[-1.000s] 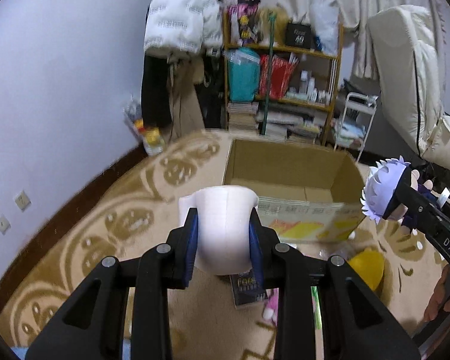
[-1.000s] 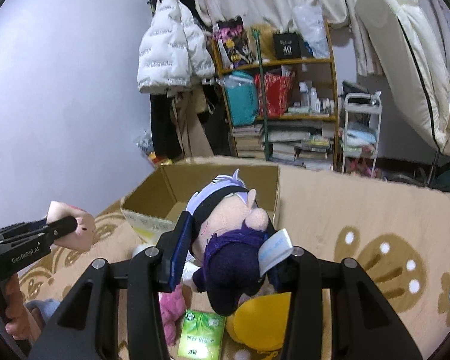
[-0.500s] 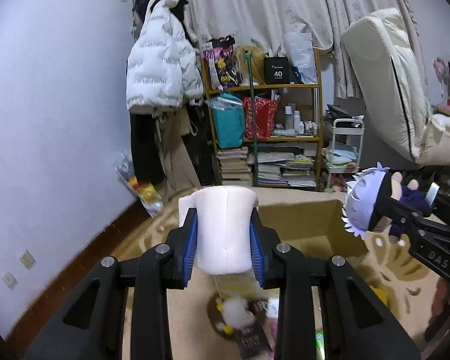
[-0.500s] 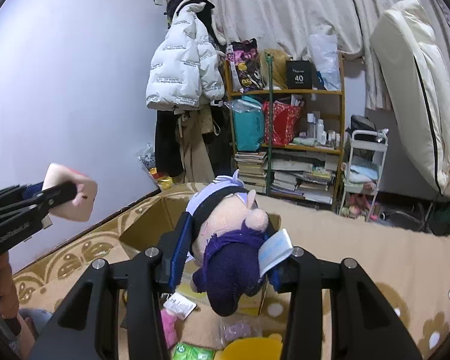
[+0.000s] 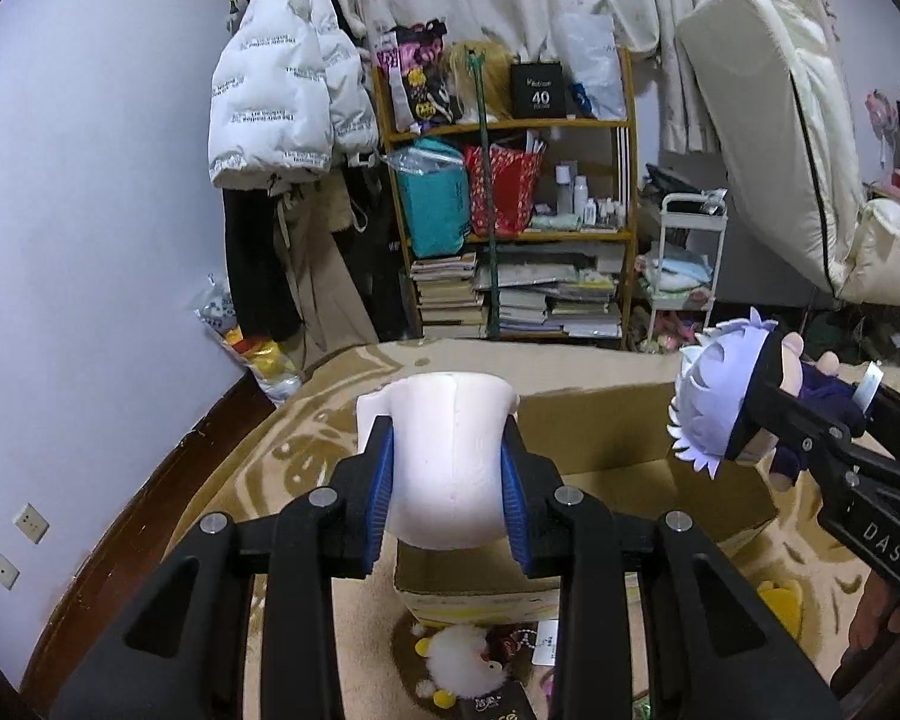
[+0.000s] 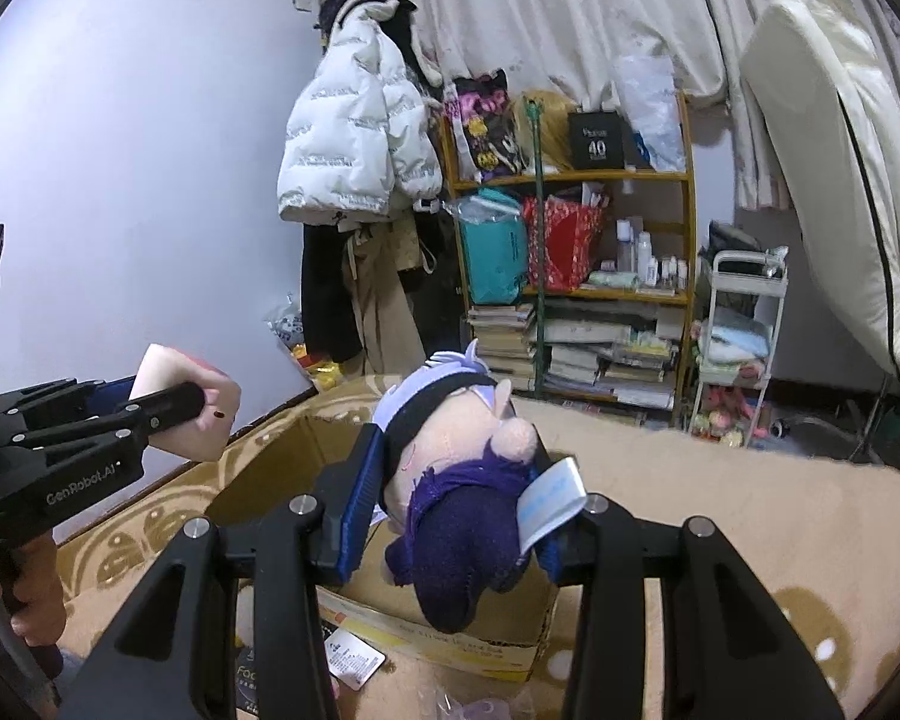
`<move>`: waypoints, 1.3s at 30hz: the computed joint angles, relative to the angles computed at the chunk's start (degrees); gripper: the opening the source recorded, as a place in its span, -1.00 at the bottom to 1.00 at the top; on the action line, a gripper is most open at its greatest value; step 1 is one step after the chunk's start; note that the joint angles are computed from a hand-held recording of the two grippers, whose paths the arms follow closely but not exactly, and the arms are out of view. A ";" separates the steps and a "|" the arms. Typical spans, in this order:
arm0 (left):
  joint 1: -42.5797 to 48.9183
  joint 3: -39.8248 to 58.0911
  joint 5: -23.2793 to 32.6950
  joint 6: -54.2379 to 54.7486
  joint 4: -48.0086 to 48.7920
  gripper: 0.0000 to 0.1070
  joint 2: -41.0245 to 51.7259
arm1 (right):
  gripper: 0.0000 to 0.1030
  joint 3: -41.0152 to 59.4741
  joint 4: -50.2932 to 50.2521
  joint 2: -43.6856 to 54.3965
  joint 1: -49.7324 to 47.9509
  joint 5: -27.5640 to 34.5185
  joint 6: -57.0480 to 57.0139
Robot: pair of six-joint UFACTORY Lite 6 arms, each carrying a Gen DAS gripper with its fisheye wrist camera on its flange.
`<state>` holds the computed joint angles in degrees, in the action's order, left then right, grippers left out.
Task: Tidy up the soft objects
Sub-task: 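Carry the pink cube plush and doll into the box and open both tools, then withdraw both tools from the box toward the remaining pile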
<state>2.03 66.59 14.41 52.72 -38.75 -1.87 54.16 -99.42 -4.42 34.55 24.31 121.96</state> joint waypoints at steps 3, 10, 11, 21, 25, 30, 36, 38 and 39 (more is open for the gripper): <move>-0.65 0.65 -0.13 -0.94 0.59 -0.41 2.20 | -0.09 0.44 -2.02 2.05 -1.63 -2.00 2.37; -1.12 0.83 0.47 0.98 -1.71 -0.38 7.14 | -0.08 0.32 -8.51 4.69 -4.48 -4.82 7.77; -1.29 1.50 0.89 -0.66 -0.27 -0.38 8.31 | -0.07 0.28 -9.54 5.02 -4.94 -5.23 8.95; -1.19 1.07 -0.56 -7.47 5.80 0.04 9.22 | -0.04 -0.94 -17.82 6.14 -7.47 -8.30 18.29; -0.79 0.91 -0.64 -6.29 4.92 0.30 8.50 | -0.03 -1.05 -18.77 5.99 -7.69 -8.86 19.23; -0.15 0.80 -0.21 -8.99 6.15 0.71 8.39 | 0.11 -3.17 -20.57 4.73 -7.21 -7.97 22.87; 1.29 0.71 1.76 -13.74 9.84 0.84 7.41 | 0.44 -5.28 -13.87 1.96 -5.24 -6.37 15.31; 1.93 0.06 2.56 -12.24 8.79 0.84 6.24 | 0.65 -5.56 -12.12 0.76 -4.91 -6.10 13.88; 2.49 -0.67 2.84 -11.03 7.84 0.84 5.16 | 0.70 -5.87 -10.24 -0.05 -4.40 -5.51 12.24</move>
